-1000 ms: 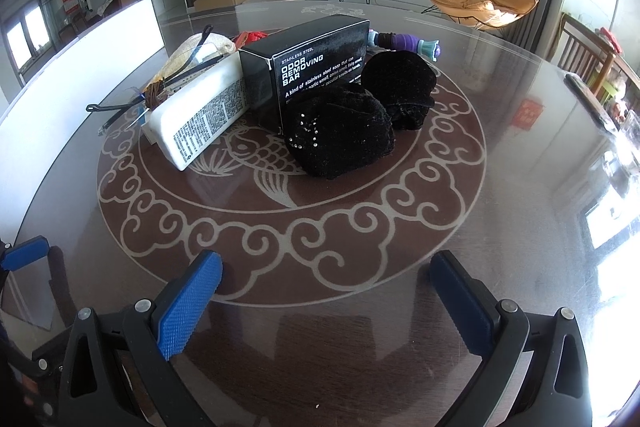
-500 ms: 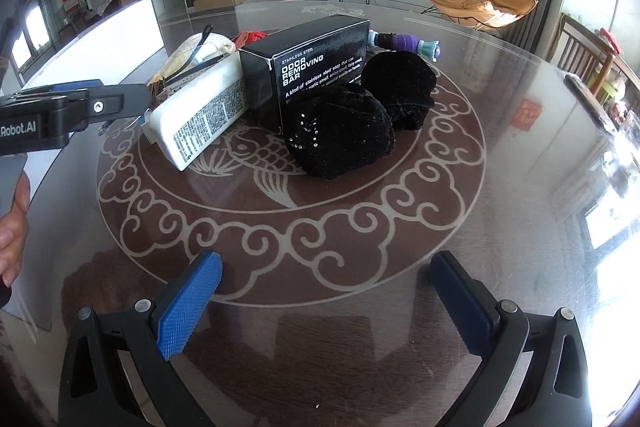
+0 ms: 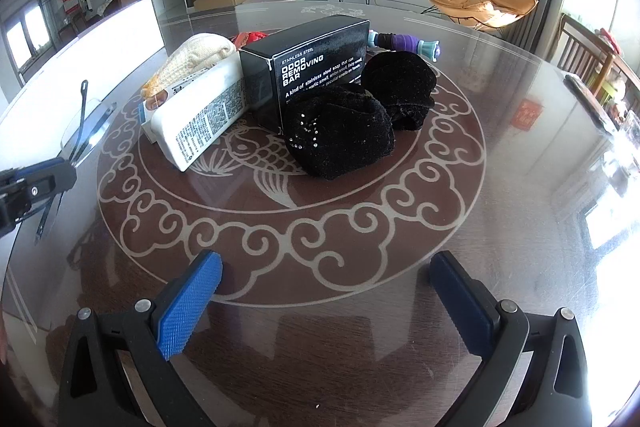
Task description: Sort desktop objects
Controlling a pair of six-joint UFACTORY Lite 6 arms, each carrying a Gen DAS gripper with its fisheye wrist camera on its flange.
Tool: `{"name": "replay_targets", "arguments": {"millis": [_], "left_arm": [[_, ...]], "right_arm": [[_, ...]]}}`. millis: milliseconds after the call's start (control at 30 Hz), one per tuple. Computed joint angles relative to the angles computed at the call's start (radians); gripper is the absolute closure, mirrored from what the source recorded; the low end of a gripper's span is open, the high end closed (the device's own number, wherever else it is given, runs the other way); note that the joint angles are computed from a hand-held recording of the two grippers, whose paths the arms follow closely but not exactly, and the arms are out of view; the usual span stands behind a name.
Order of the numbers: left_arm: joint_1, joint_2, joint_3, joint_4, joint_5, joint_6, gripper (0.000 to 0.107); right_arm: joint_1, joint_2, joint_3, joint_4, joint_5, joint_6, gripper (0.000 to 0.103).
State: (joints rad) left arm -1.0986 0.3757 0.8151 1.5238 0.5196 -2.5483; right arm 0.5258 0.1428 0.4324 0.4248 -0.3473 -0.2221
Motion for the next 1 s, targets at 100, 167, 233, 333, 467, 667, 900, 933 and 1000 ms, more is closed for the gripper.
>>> {"name": "replay_targets", "arguments": {"millis": [100,167,233,333,467,667,900,933,1000], "left_arm": [[-0.021,0.06,0.04,-0.033,0.032,0.03,0.07],[-0.024,0.092,0.082,-0.097,0.048,0.108,0.035],[-0.032,0.106,0.08,-0.061,0.064,0.077,0.032],[-0.036,0.119,0.089,-0.081,0.073,0.101,0.031],[-0.025,0.143,0.115,-0.091,0.053,0.139,0.015],[-0.024,0.146,0.112,-0.08,0.048,0.129,0.013],[-0.019,0.158,0.122,-0.095,0.043,0.138,0.006],[-0.019,0.158,0.122,-0.095,0.043,0.138,0.006],[-0.019,0.158,0.122,-0.095,0.043,0.138,0.006]], "right_arm": [[0.0,0.0,0.0,0.001,0.0,-0.001,0.0],[0.0,-0.001,-0.001,0.001,0.0,-0.001,0.0],[0.001,0.002,0.001,0.001,-0.001,0.0,0.0],[0.0,0.003,0.002,0.0,-0.001,0.0,0.0],[-0.001,-0.001,-0.001,-0.002,0.0,0.0,0.0],[-0.002,-0.001,0.0,-0.002,0.001,0.0,0.0],[-0.001,0.001,0.001,-0.002,0.0,0.001,0.0],[-0.001,0.001,0.001,-0.002,0.0,0.001,0.0],[0.0,0.003,0.003,-0.001,-0.001,0.001,0.0]]}}
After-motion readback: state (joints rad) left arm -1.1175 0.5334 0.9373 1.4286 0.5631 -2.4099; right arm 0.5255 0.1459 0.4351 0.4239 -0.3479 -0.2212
